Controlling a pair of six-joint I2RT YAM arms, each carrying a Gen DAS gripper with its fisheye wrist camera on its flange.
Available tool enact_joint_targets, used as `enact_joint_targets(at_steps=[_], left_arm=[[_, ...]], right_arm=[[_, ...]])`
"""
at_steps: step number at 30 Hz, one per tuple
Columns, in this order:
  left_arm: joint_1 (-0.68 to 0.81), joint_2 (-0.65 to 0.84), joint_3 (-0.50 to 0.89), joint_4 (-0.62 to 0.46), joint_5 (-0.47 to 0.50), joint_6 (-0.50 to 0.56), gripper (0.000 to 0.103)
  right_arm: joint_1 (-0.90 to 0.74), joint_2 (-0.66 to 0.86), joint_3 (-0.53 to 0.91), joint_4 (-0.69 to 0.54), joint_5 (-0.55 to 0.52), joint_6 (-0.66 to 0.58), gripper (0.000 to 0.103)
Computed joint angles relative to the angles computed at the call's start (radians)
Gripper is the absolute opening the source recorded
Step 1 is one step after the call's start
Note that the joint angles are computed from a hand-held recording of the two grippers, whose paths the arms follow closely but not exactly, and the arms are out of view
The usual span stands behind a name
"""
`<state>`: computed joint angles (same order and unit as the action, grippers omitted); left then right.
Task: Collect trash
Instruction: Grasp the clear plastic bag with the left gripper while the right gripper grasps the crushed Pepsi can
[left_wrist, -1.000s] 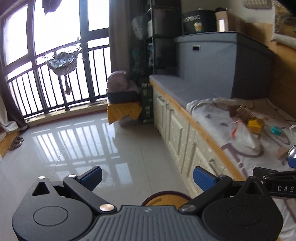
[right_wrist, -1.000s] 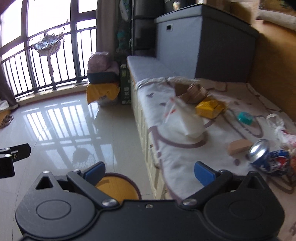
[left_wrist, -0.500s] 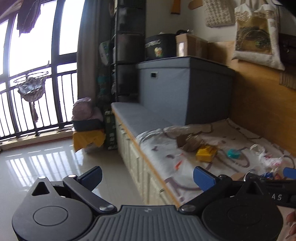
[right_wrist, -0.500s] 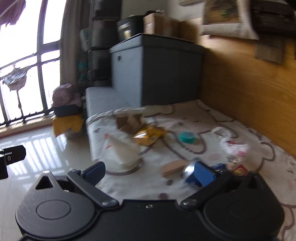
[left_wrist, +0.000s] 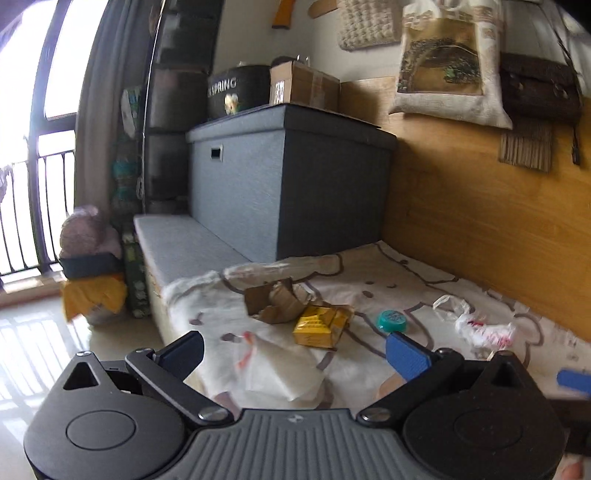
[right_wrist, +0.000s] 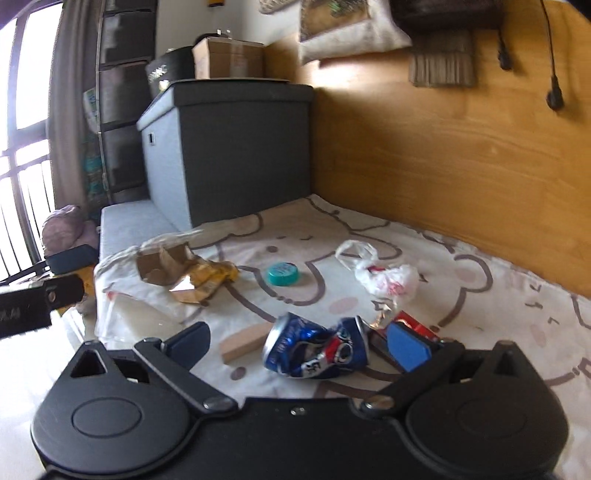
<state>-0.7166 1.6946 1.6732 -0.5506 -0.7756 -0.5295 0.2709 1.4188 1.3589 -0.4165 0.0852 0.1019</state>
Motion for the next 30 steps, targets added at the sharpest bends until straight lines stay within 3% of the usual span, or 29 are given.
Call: enact_joint_targets(at_steps=[2, 10, 16, 30], left_arm=[[0.045, 0.009, -0.009, 0.025, 0.076, -0.031, 0.103], [0.16, -0.008, -0.149, 0.188, 0.193, -0.112, 0.103], [0.221, -0.006, -0.234, 0.325, 0.3, -0.117, 0.093], [0.315, 0.014, -0.335, 0.489, 0.424, -0.201, 0.067]], right_arm=[[-0.004, 0.019, -0.007, 0.017, -0.003, 0.001, 0.103], [0.014, 0.111, 0.001, 0.079, 0.057, 0.022, 0.103], [0.016, 0.21, 0.078, 0.096, 0.064, 0.019, 0.103], [-0.007, 0.539, 0.557, -0.258, 0.109, -0.033, 0.103]])
